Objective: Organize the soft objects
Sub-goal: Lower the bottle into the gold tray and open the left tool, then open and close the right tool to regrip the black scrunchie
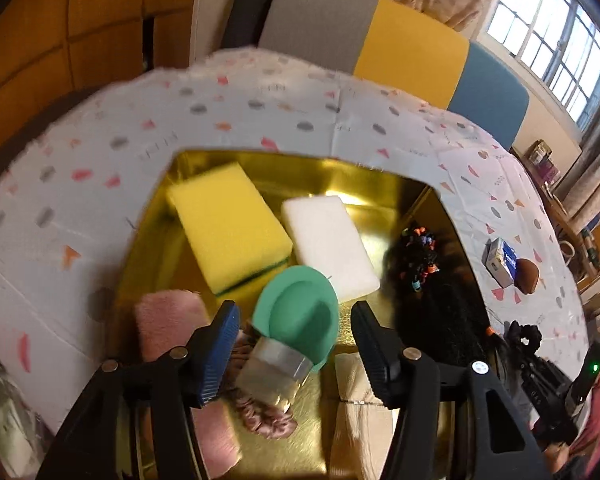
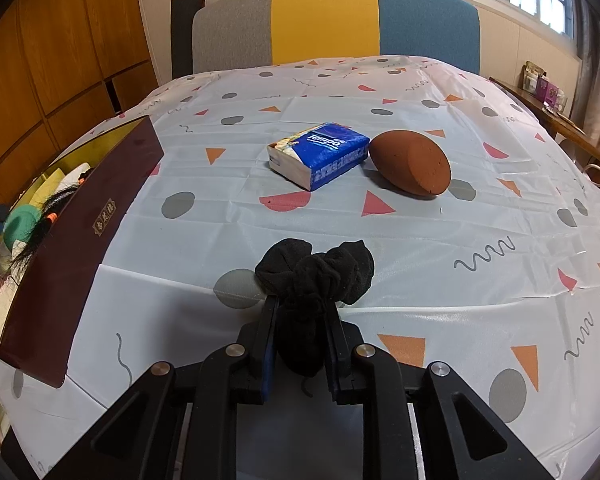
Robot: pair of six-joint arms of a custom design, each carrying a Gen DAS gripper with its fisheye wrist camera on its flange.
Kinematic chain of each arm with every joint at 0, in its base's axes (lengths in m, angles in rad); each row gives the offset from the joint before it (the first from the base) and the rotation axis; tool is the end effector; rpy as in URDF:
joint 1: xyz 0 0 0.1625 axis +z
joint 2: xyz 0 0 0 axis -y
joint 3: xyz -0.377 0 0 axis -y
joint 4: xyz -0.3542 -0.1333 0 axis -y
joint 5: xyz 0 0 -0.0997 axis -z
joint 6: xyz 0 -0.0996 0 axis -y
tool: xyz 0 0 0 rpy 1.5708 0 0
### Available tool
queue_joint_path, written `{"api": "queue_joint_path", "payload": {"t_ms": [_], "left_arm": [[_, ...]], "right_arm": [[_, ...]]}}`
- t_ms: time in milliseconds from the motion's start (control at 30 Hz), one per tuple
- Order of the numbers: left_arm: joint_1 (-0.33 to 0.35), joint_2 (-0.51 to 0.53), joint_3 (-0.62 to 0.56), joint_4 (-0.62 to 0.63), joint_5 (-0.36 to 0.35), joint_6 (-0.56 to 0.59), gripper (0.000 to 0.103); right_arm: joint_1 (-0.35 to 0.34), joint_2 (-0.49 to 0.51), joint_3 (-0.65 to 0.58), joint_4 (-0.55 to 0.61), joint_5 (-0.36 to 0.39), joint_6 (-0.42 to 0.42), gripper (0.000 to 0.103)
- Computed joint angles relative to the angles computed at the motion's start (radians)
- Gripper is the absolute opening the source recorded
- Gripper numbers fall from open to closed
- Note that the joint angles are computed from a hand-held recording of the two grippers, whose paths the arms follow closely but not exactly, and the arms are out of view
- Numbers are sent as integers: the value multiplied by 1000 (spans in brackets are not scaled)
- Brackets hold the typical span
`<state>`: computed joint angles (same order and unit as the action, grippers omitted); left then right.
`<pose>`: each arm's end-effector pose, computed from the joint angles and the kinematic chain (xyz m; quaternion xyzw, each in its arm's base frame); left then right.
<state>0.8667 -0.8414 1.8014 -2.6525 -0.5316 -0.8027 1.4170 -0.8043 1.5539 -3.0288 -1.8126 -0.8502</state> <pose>-0.1951 -0.5683 0.1154 -0.0729 0.8639 -0.3776 0.3254 0.0071 -0.6684 0.1842 0.2784 -0.8895 0.2474 0.2648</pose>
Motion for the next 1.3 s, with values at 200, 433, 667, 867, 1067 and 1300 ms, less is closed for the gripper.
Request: {"api": "queue_joint_path", "payload": {"t_ms": [200,433,667,867,1067,1300], "left_arm": [[-92,-51,90,53,106,-68,59],[-152,-94,162,131,106,-169,60],[-175,-106,198,169,93,-243,60],[-188,-105,214,144,88,-236,60],[-194,-108,228,128,79,-229,60],[-198,-107,240,106,63,-224,60]], "right_arm": [[3,5,-1,-8,-7,-6,20],[6,8,-1,-16,-16,-12,20],[10,10,1,-27,-30,-23,20],[19,16,2,-43,-55,-36,20],[24,20,4,-55,-72,-44,20],[26,20,6,-58,-75,-36,21]]}}
